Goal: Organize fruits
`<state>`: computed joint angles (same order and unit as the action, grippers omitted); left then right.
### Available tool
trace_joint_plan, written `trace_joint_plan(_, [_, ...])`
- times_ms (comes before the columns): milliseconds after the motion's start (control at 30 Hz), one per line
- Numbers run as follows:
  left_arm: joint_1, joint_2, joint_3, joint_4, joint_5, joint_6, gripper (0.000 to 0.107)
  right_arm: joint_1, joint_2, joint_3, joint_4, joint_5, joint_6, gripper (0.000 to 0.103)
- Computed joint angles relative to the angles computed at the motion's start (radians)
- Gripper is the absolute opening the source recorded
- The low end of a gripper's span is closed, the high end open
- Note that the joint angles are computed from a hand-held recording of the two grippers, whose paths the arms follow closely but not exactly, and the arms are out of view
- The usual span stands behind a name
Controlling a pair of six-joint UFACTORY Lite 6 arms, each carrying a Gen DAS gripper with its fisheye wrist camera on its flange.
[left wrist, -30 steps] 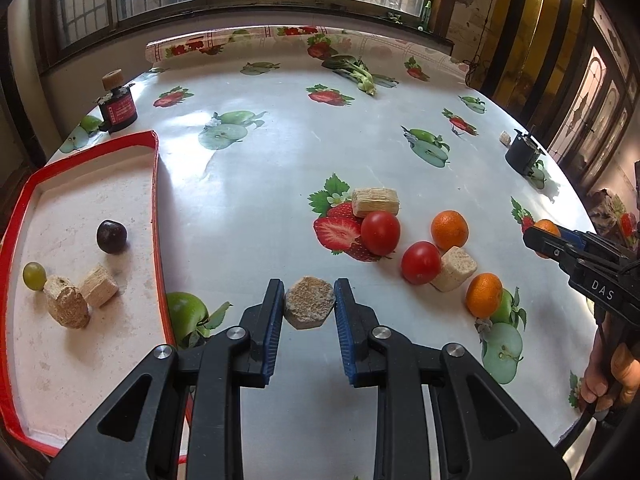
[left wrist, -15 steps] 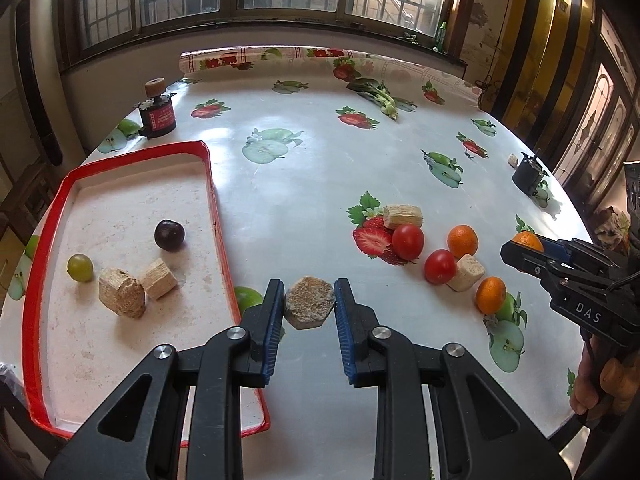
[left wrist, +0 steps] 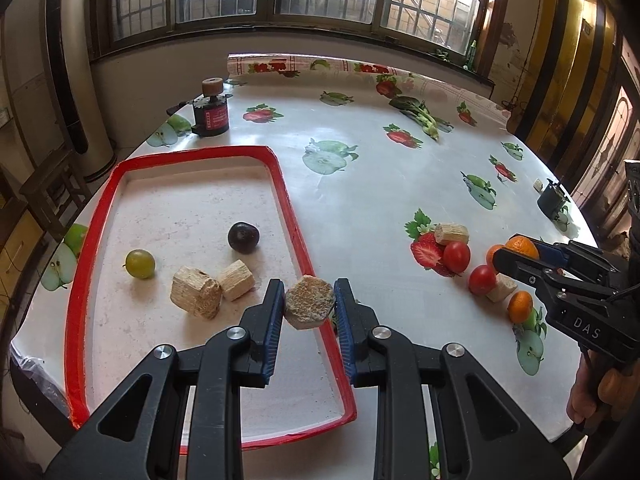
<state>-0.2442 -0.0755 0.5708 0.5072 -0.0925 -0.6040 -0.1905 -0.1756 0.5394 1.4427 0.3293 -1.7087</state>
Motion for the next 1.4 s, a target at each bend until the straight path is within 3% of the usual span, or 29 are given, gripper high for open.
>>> trace_joint_plan(300, [0.129,0.023,0.025,0.390,-0.023,-0.330,0.023,0.189,0.092,0.079,0.088,-0.068,0.001,0.034])
trace_joint_plan(567, [0.229,0.068,0.072,0.580,-0.046,-0.471,0.023,0.326,0.214,0.209,0.122,-0.097,0.037,0.034])
trace_joint_plan(933, [0.345,0.190,0.208,0.799,-0.056,-0.637,0.023,0.447,0.433,0.452,0.030,-0.119,0.185,0.034])
trace_joint_plan(1167, [0.383,0.314,0.340,0.946,-0.045,-0.768,0.023,0.478,0.626,0.673,-0.178,-0.094,0.431,0.034])
trace_joint_plan(1400, [0.415,0.453,0.486,1.260,-0.033,-1.079,0.023,0.509,0.833,0.942,-0.499,-0.058,0.772,0.034])
